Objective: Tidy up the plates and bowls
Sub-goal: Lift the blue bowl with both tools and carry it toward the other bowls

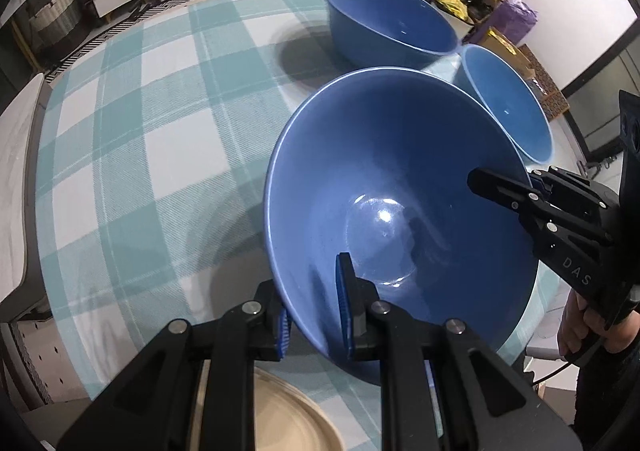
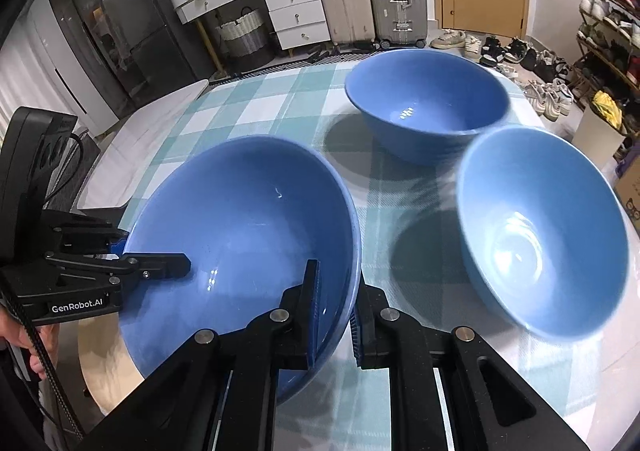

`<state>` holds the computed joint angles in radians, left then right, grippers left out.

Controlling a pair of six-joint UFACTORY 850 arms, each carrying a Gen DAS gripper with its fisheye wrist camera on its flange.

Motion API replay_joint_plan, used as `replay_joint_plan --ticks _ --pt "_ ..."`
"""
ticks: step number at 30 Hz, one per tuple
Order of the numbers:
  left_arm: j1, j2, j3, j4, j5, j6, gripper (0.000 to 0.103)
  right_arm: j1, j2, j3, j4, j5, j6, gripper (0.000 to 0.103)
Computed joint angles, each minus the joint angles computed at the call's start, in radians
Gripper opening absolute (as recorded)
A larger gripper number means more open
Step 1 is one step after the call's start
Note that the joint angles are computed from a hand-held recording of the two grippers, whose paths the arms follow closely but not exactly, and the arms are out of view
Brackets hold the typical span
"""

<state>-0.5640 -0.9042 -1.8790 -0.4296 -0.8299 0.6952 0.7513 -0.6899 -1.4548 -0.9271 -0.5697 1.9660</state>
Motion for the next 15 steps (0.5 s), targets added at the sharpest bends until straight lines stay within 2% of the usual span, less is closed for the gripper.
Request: replay_joint_plan --ticks 7,15 --pt "-0.030 0.110 0.184 -0.051 0.082 0.063 0.016 0.078 0.066 0.106 -0.060 -0.045 0.174 0.013" --pt "-0.066 0.186 0.339 -0.144 0.139 0.122 0.016 0.171 0.134 0.235 -0.098 -0.081 0.354 0.013"
